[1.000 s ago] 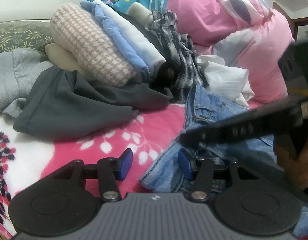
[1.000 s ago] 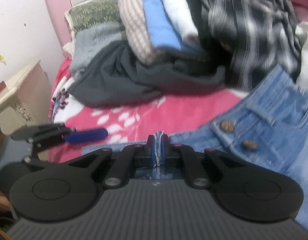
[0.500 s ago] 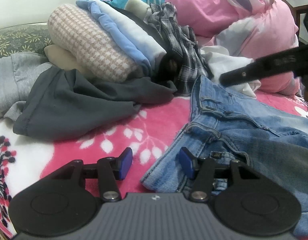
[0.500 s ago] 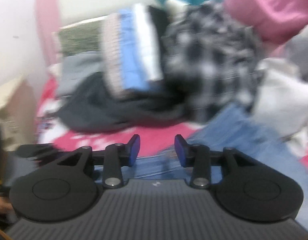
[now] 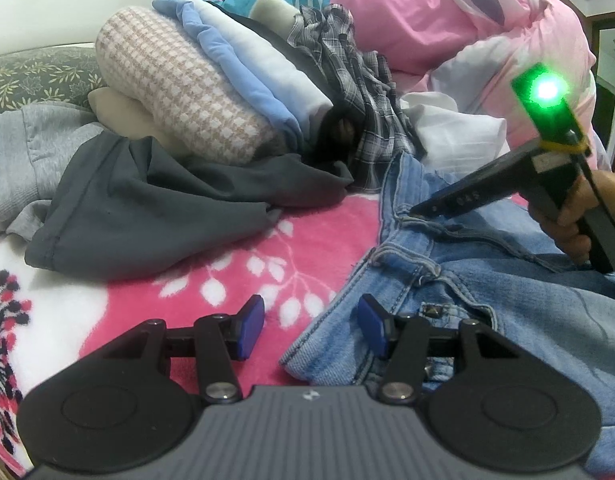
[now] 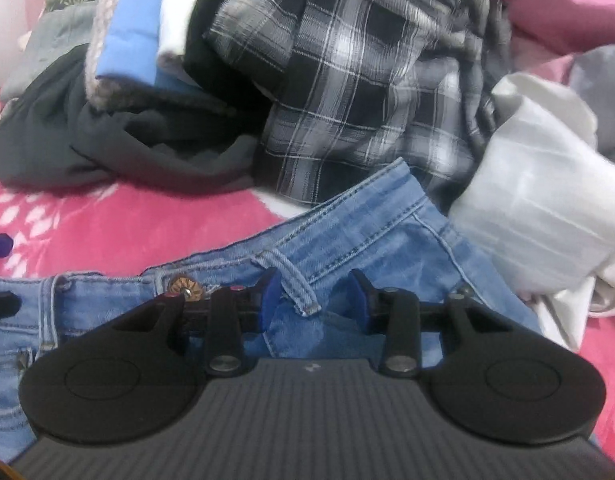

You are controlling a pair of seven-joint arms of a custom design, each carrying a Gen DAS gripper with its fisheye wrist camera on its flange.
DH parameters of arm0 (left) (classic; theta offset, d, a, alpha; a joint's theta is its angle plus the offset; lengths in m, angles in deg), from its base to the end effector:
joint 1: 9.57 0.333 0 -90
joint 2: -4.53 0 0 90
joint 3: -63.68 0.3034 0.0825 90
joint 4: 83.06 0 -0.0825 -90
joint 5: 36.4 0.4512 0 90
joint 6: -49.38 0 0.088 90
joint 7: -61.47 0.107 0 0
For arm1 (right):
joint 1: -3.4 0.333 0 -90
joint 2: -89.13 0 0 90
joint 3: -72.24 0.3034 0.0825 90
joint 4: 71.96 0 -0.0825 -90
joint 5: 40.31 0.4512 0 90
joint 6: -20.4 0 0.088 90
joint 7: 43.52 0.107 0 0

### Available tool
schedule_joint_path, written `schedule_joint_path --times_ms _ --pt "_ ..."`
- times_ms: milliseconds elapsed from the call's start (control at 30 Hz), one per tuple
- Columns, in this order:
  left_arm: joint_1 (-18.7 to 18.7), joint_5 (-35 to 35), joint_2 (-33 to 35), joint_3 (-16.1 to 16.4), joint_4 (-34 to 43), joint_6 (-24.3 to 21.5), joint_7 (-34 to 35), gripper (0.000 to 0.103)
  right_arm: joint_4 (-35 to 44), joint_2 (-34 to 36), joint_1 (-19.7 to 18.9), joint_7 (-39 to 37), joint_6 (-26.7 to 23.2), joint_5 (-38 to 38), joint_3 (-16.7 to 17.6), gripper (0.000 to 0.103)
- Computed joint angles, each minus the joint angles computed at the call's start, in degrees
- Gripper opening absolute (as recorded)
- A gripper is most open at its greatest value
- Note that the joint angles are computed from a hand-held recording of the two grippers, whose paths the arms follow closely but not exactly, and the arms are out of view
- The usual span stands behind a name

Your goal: Fold clothes

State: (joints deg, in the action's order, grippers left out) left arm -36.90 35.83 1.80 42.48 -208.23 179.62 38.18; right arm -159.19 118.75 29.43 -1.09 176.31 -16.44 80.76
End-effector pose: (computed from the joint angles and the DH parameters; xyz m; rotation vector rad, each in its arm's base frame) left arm 0.4173 -0.4375 0.3865 -1.8202 1.3330 -0.8330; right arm 0.6746 0.4221 0.3979 -2.3445 0.6057 -0.3818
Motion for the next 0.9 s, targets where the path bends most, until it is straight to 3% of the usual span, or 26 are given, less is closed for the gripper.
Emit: schedule_joint_path --times_ms 33,100,167,267,333,533,700,767,900 --pt "0.01 -0.01 0.01 0.02 0.03 0.04 -0.03 0.054 0.83 0.43 0.11 0.47 -1.05 -0.12 -0.11 0.018" --pt "0.03 -0.03 0.01 0.06 0.06 0.16 -0.13 0.054 2.32 1.21 0.3 1.39 -3.0 -0.34 -0.24 0.014" --pt "0.07 0.04 -0.12 0.09 -0.09 0.38 -0.5 0.054 0.73 0.48 0.98 0.32 -0.67 -1.52 -0.43 0.006" --pt "0.14 0.11 -0.29 0.08 -0.3 0.64 -0.93 0.054 -1.72 -0.8 1.72 -0.99 2.46 -2.83 -0.66 0.005" --pt "0.17 0.14 -0.41 0.04 -0.43 0.73 -1.08 0.054 -1.72 -1.1 1.47 -1.11 2.02 -2.56 -0.48 0.005" --pt "0.33 0.27 -0.8 -0.06 -0.79 1.15 -1.37 0.054 2.29 0.65 1.43 0.57 -4.28 -3.67 -1.29 0.015" --pt "0.39 0.25 -0.86 -0.15 -0.79 1.11 -1.53 0.054 5.72 3.33 0.65 3.35 -5.91 -1.7 -0.65 0.012" --pt "0.37 0.17 -0.84 -0.19 -0.77 1.01 -1.55 0.054 3.08 2.24 -0.61 1.11 -1.88 1.09 1.1 0.004" --pt "0.21 0.1 -0.69 -0.28 -0.62 0.4 -0.96 0.054 -0.25 1.02 -3.8 -4.94 3.87 8.83 5.32 0.004"
